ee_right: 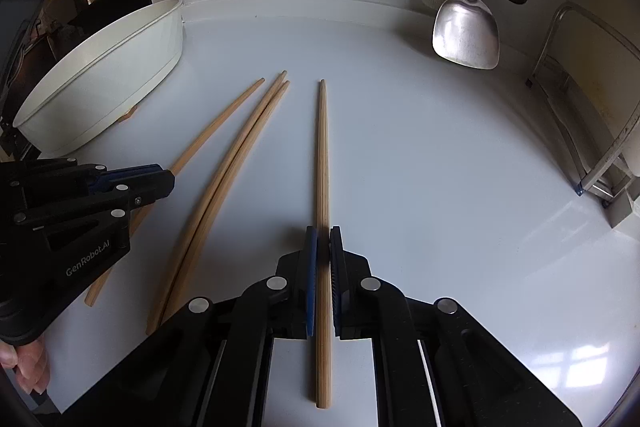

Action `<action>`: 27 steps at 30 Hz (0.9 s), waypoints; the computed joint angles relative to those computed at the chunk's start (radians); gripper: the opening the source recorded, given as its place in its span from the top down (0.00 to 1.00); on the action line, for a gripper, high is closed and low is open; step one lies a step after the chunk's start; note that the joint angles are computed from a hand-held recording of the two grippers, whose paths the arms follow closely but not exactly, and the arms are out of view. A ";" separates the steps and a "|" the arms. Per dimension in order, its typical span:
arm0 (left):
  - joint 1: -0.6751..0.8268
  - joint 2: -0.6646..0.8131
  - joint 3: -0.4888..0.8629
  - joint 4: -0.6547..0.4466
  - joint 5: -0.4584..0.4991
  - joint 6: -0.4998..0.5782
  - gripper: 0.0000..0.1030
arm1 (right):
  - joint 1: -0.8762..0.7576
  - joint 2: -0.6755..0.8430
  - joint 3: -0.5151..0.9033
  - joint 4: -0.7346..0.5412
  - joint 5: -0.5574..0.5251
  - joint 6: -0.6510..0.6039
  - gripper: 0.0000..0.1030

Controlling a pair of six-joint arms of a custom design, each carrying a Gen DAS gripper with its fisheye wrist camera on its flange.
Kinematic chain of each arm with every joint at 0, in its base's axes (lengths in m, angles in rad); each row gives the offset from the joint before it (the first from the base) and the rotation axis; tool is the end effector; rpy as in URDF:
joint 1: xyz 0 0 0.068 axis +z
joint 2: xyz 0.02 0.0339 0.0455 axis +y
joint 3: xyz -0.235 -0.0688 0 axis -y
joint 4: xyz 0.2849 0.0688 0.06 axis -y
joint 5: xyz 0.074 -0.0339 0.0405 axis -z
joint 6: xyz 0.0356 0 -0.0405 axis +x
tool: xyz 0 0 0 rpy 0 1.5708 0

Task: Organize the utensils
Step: 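Carry both held chopsticks over the white basin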

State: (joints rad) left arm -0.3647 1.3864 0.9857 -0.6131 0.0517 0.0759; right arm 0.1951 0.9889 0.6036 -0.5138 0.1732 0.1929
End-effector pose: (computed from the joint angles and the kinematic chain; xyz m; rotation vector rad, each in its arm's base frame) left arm 0.2988 -0.1161 0.1956 0.5852 2.5255 -0.1730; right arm 0.2418 0.0415 0.1730 0.0716 2.4508 -0.0438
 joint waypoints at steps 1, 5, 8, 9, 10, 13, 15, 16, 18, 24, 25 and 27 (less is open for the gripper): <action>0.008 0.001 0.006 -0.016 0.014 0.001 0.93 | -0.008 0.000 0.005 -0.010 -0.014 0.013 0.94; 0.027 0.025 0.060 -0.084 0.049 0.001 0.93 | -0.021 -0.024 0.013 -0.063 -0.038 0.085 0.94; 0.045 0.018 0.092 -0.131 0.055 0.028 0.93 | -0.010 -0.050 0.027 -0.114 -0.026 0.140 0.94; 0.052 0.019 0.106 -0.144 0.059 0.035 0.93 | -0.003 -0.060 0.034 -0.131 -0.018 0.156 0.94; 0.061 0.018 0.121 -0.158 0.066 0.044 0.93 | 0.006 -0.071 0.041 -0.148 -0.010 0.174 0.94; 0.085 0.010 0.164 -0.194 0.081 0.081 0.93 | 0.032 -0.078 0.079 -0.198 0.028 0.221 0.94; 0.102 0.009 0.197 -0.219 0.096 0.106 0.93 | 0.061 -0.079 0.110 -0.235 0.059 0.252 0.94; 0.113 0.007 0.215 -0.234 0.105 0.120 0.93 | 0.080 -0.074 0.130 -0.253 0.078 0.265 0.94; 0.139 0.006 0.254 -0.261 0.133 0.149 0.93 | 0.124 -0.067 0.173 -0.289 0.119 0.301 0.94; 0.246 0.025 0.398 -0.344 0.240 0.239 0.93 | 0.237 0.017 0.330 -0.341 0.196 0.392 0.94; 0.270 0.036 0.428 -0.359 0.257 0.256 0.93 | 0.260 0.043 0.363 -0.347 0.212 0.400 0.94; 0.320 0.070 0.492 -0.385 0.283 0.286 0.93 | 0.298 0.103 0.433 -0.351 0.239 0.406 0.94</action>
State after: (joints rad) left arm -0.0448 1.4560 1.4778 -0.9977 0.3352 0.3617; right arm 0.4935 1.0923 1.0364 -0.8649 0.4126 0.5992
